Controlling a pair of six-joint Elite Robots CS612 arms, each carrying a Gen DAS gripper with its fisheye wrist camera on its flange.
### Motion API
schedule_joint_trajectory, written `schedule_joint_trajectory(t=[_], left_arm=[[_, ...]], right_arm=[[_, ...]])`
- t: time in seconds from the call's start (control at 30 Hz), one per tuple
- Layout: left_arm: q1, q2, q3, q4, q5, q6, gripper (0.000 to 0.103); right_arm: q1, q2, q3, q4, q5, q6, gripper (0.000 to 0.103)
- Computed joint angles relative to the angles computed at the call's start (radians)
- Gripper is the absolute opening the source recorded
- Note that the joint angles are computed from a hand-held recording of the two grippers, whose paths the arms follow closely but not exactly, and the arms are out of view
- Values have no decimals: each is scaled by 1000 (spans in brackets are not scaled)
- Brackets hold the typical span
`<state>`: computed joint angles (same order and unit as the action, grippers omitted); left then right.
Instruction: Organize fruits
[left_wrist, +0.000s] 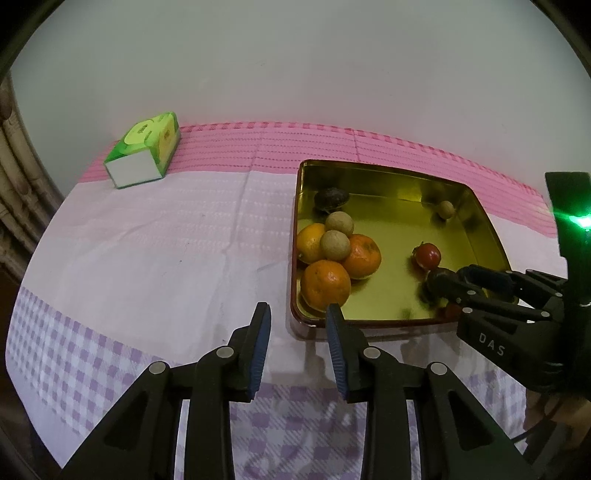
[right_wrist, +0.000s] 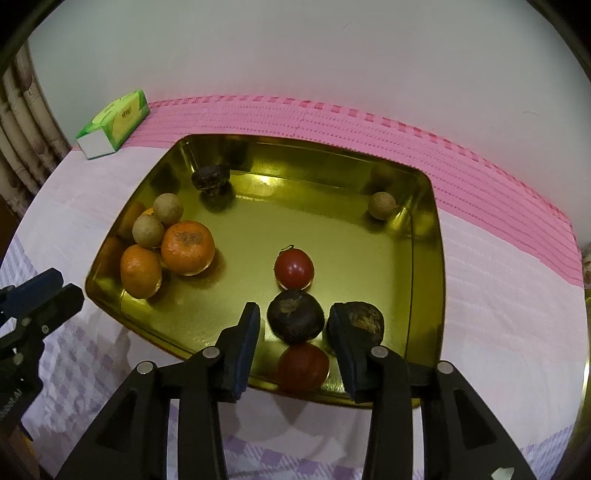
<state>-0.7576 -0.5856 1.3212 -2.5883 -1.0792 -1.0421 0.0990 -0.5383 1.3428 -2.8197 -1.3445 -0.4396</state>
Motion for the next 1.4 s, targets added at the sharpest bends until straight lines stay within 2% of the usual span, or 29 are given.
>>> schedule_joint_trajectory(t=[0.07,0.13,0.27,0.37,0.57,0.87,1.4], left_arm=[[-2,-1,0,7,4,-7,33],[-4,-1,-2,13,4,-16,33],[-10,-2,-1,17,5,-28,33],[-16,-3,-2,22,7,-33,33],[-28,-5,-3,40,13,-47,33],[-46,-3,-6,49,18,-45,34],[-69,2,-26,80,42,-14,34]], right_arm=[[-1,-12,19,-14,3,6,42],[-4,-25,41,-34,2,15,53],[-11,-51,86,-64,5,23,54],[-17,-70,120,-95,4,35,60],[-28,-102,182,-165,-4,43,61],[-41,-122,251,-284,-27,50,65],[-60,-132,290,-302,-20,59,65]])
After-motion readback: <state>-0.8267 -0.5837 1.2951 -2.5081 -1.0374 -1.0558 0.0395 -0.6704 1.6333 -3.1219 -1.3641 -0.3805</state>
